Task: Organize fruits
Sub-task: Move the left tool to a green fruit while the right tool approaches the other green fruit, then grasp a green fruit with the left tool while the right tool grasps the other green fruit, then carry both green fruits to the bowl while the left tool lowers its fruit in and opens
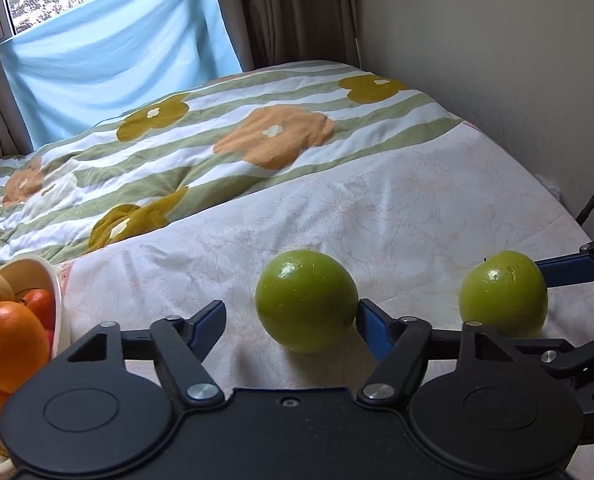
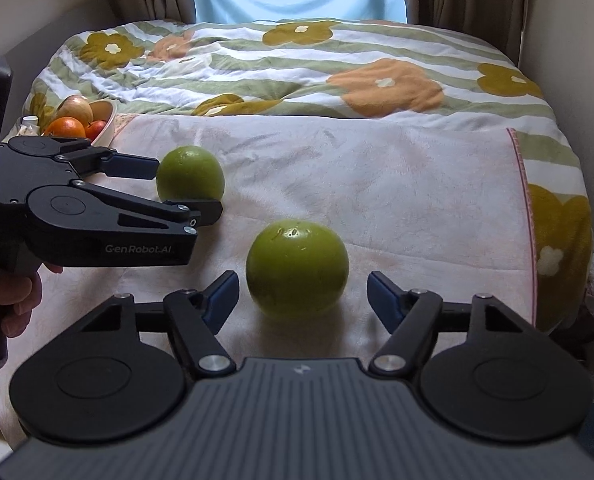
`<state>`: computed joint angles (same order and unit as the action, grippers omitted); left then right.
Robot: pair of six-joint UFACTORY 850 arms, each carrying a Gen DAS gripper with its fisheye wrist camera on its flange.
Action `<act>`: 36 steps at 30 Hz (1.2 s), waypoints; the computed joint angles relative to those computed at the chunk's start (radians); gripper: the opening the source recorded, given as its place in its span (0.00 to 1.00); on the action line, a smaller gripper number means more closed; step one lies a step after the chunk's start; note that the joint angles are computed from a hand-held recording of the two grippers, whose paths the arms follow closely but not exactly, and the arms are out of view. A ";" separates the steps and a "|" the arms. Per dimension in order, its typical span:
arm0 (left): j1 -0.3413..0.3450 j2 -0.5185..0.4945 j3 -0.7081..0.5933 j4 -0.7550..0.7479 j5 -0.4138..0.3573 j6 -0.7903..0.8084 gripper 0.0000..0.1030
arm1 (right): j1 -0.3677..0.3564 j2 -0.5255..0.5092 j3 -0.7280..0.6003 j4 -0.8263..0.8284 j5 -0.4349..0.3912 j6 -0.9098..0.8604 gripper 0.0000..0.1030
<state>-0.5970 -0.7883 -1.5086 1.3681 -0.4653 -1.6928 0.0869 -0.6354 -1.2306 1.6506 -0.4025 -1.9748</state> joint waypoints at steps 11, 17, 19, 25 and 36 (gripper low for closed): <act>-0.005 0.009 0.014 0.026 0.021 0.015 0.55 | 0.000 -0.016 -0.024 -0.021 -0.016 0.041 0.74; -0.007 0.028 0.044 0.026 0.019 0.003 0.55 | 0.006 -0.019 -0.031 -0.033 -0.012 0.043 0.69; -0.011 0.038 0.056 0.028 0.018 -0.011 0.55 | 0.007 -0.018 -0.032 -0.041 -0.008 0.048 0.68; -0.028 0.079 0.103 0.059 -0.001 -0.076 0.55 | 0.009 0.009 -0.003 0.020 -0.009 -0.024 0.68; -0.074 0.205 0.222 0.134 -0.089 -0.256 0.55 | 0.014 0.106 0.072 0.062 -0.039 -0.095 0.68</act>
<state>-0.6706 -0.5838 -1.2870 1.5016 -0.5542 -1.9487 0.1007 -0.5294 -1.1586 1.7123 -0.4415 -2.0697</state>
